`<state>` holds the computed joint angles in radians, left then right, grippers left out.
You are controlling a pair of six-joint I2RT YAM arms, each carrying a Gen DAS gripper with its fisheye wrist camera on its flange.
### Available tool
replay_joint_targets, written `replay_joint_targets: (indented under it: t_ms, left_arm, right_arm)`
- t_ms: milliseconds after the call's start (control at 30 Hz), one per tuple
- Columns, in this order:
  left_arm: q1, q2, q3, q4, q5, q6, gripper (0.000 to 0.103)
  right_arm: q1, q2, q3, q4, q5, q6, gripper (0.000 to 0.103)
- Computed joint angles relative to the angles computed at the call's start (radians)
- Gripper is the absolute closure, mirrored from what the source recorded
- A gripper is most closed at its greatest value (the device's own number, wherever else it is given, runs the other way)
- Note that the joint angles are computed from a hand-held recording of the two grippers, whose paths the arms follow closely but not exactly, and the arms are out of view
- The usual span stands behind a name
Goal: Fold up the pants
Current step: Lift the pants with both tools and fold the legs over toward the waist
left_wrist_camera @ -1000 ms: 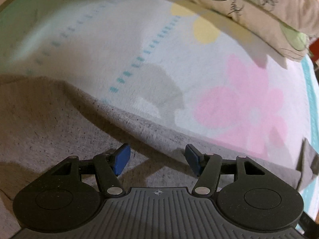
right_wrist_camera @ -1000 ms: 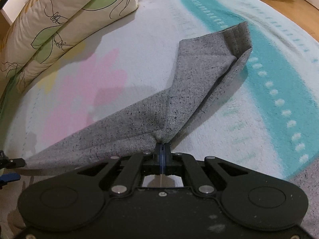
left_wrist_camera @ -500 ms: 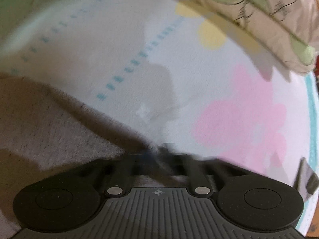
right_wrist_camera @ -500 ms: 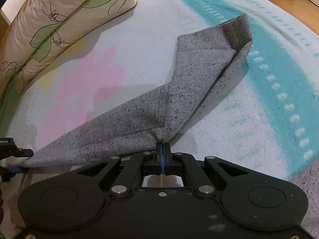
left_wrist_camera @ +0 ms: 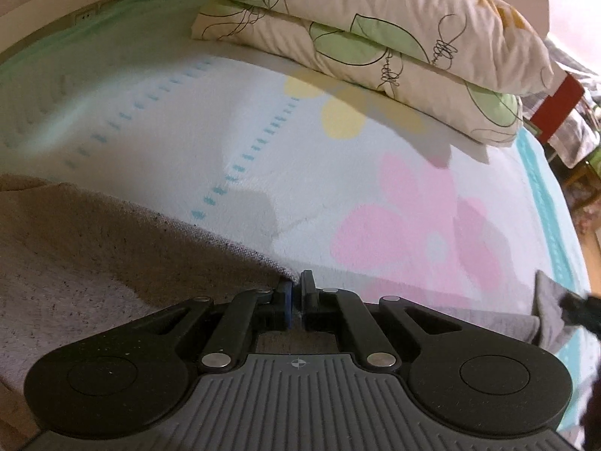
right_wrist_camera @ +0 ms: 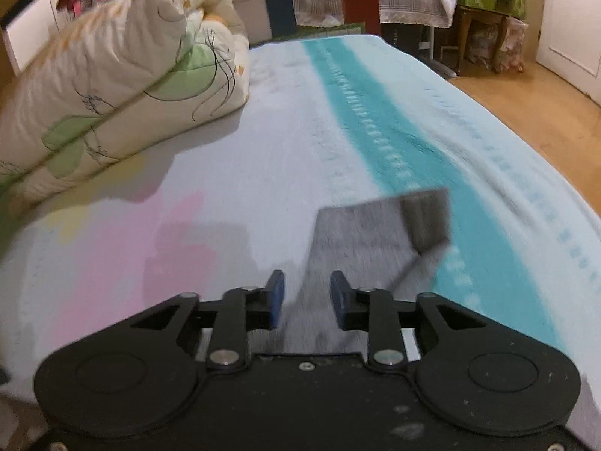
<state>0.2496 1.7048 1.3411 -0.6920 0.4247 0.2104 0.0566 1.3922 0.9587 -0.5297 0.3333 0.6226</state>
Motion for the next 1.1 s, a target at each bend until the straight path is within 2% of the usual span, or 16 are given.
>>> replay_joint_targets:
  t_ms: [133,200,267,333,400,433,500,567,667,767,833,900,933,1033,1100]
  left_arm:
    - [0.023,-0.01,-0.01,-0.014,0.018,0.009,0.099]
    - [0.028,-0.023,-0.024,-0.011,0.02,0.017,0.099]
    - [0.03,-0.038,-0.042,-0.004,0.018,0.025,0.099]
    - [0.029,-0.049,-0.057,0.005,0.014,0.025,0.099]
    - [0.033,-0.058,-0.067,0.008,0.014,0.023,0.099]
    - [0.034,-0.065,-0.071,0.007,0.013,0.022,0.099]
    - [0.041,-0.085,-0.073,0.0,0.019,0.029,0.099]
    - [0.055,-0.117,-0.075,-0.003,0.032,0.044,0.099]
    - [0.101,-0.203,-0.077,-0.01,0.071,0.063,0.1]
    - [0.2,-0.297,-0.078,-0.074,0.171,0.135,0.099]
    - [0.284,-0.347,-0.084,-0.165,0.256,0.236,0.099]
    - [0.362,-0.408,-0.12,-0.269,0.3,0.369,0.099]
    - [0.408,-0.438,-0.154,-0.331,0.312,0.468,0.099]
    - [0.514,-0.49,-0.258,-0.458,0.268,0.693,0.099]
    - [0.552,-0.502,-0.34,-0.476,0.195,0.775,0.099]
  right_arm:
    - [-0.021,0.256,0.166,-0.023,0.062,-0.03,0.066]
    - [-0.026,0.349,0.231,-0.052,0.055,-0.029,0.065]
    - [-0.029,0.406,0.267,-0.079,0.056,-0.033,0.065]
    - [-0.013,0.415,0.256,-0.072,0.107,-0.05,0.066]
    - [-0.022,0.423,0.278,-0.109,0.104,-0.043,0.076]
    - [-0.032,0.42,0.289,-0.13,0.087,-0.038,0.101]
    - [-0.066,0.388,0.289,-0.153,0.045,-0.048,0.101]
    - [-0.103,0.288,0.248,-0.138,0.0,-0.045,0.101]
    - [-0.156,0.056,0.173,-0.113,-0.05,-0.092,0.101]
    - [-0.247,-0.203,0.128,-0.187,-0.138,-0.119,0.101]
    - [-0.34,-0.366,0.099,-0.269,-0.226,-0.136,0.1]
    - [-0.477,-0.51,0.053,-0.364,-0.373,-0.177,0.1]
    - [-0.541,-0.573,0.022,-0.418,-0.421,-0.214,0.1]
    - [-0.609,-0.743,-0.091,-0.58,-0.41,-0.313,0.1]
    - [-0.686,-0.843,-0.195,-0.669,-0.442,-0.371,0.1]
